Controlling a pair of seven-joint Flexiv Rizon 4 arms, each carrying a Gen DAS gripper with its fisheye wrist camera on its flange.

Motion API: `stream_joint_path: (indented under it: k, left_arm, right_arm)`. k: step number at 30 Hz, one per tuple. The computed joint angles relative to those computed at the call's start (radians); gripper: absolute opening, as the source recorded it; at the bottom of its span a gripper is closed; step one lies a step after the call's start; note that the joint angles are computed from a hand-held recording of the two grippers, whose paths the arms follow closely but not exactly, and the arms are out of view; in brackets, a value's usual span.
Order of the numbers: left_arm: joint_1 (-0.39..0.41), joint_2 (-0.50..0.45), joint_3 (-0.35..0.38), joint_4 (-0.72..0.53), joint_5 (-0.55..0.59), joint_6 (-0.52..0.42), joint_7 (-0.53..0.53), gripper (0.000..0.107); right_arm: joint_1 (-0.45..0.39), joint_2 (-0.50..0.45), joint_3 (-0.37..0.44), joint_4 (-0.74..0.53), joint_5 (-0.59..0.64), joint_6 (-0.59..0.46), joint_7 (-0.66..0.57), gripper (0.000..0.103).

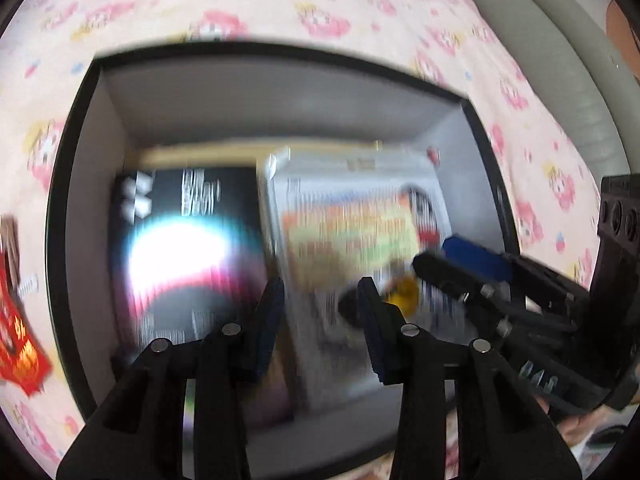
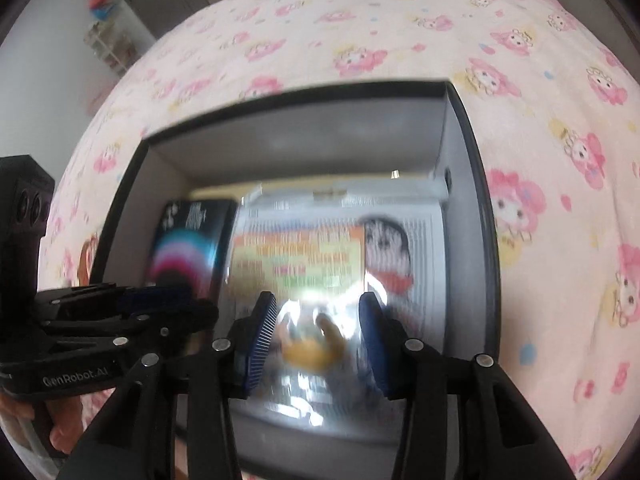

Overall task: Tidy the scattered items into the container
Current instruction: 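Lower the sticker pack onto the bead-art kit and open the right gripper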

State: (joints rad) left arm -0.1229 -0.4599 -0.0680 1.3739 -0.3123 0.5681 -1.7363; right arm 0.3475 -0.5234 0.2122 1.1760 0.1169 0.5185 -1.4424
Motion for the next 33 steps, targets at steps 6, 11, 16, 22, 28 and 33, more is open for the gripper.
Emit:
stream_joint_path:
  k: [6,11,16,22,28,33]
  left_arm:
    - [-0.011,-0.104,0.012,-0.134,0.058,-0.025,-0.043,0.023]
    - [-0.015,-0.184,0.016,-0.259,0.088,-0.119,-0.051,0.023]
    - [-0.012,-0.173,0.007,-0.243,0.071,-0.144,-0.050,0.023]
    - [-0.010,-0.123,-0.001,-0.167,0.051,-0.136,-0.018,0.023]
    - [0.019,-0.087,-0.022,-0.103,-0.033,-0.131,0.023,0.023]
    - [-0.006,0.004,0.004,0.000,0.010,-0.025,0.033,0.023]
  right_arm:
    - [0.043,-0.073,-0.025,-0.086,-0.083,-0.046,-0.019,0.038]
    - [0.060,-0.117,-0.037,-0.139,-0.113,-0.118,-0.012,0.038]
    - [0.049,-0.114,-0.027,-0.149,-0.094,-0.172,-0.016,0.039]
    - [0.028,-0.085,-0.020,-0.127,-0.055,-0.205,-0.014,0.038]
    - [0.021,-0.025,-0.016,-0.041,-0.051,-0.179,-0.032,0.038]
    - [0.018,0.015,-0.021,0.010,-0.057,-0.124,-0.008,0.038]
